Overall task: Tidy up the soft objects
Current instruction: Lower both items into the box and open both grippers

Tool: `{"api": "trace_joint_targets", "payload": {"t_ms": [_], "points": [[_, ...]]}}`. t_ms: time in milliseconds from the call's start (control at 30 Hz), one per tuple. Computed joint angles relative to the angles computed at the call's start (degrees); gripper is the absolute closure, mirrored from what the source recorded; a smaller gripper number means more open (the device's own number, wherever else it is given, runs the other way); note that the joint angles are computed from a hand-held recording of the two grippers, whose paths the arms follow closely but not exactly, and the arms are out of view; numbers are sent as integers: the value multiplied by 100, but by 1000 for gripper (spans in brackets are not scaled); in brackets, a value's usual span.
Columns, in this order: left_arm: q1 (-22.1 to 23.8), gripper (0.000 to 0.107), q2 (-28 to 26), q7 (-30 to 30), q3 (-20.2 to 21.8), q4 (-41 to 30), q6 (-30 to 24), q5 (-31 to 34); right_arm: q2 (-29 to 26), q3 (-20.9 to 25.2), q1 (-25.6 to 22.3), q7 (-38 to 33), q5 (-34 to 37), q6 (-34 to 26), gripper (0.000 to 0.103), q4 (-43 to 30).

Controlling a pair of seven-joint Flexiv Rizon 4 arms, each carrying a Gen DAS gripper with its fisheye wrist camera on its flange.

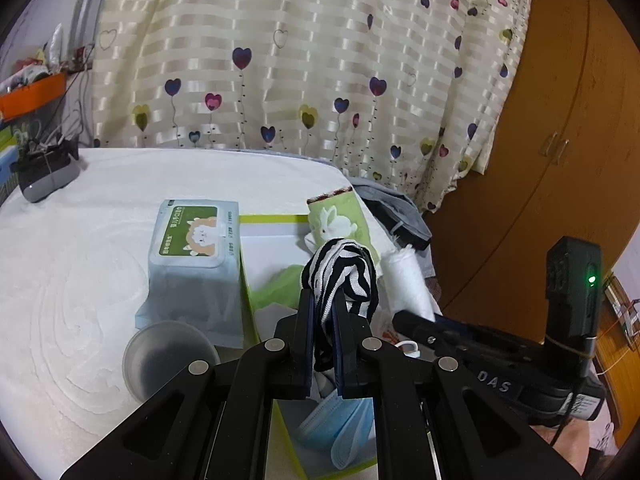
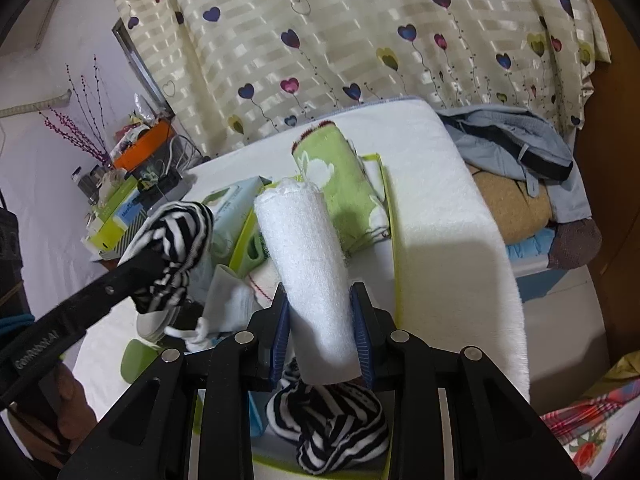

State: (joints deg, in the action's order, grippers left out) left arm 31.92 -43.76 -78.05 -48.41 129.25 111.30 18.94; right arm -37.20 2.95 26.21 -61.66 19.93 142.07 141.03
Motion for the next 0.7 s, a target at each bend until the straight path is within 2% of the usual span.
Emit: {"api": "trace_joint_targets", "payload": {"t_ms": [167,233,333,400,700], "points": [[-110,99,26,-21,99,-34,5,-45,-93,-5,-64,19,-142,-176,70,-124],[-148,99,26,-25,125,-53,-17,-52,-88,-56,-2,-3,-91,-269,68,-148],[-165,99,17,-11,132,-51,-18,-43,-10,-215,263,-142,200,-369,61,-136],[-160,99,7,-6,112,-47,-20,-35,24,-260,402,-251,380,-274,61,-89],[-189,99,-49,207,-7,-8,-234,-1,97,-59,367,-269,638,231,61,124]]}}
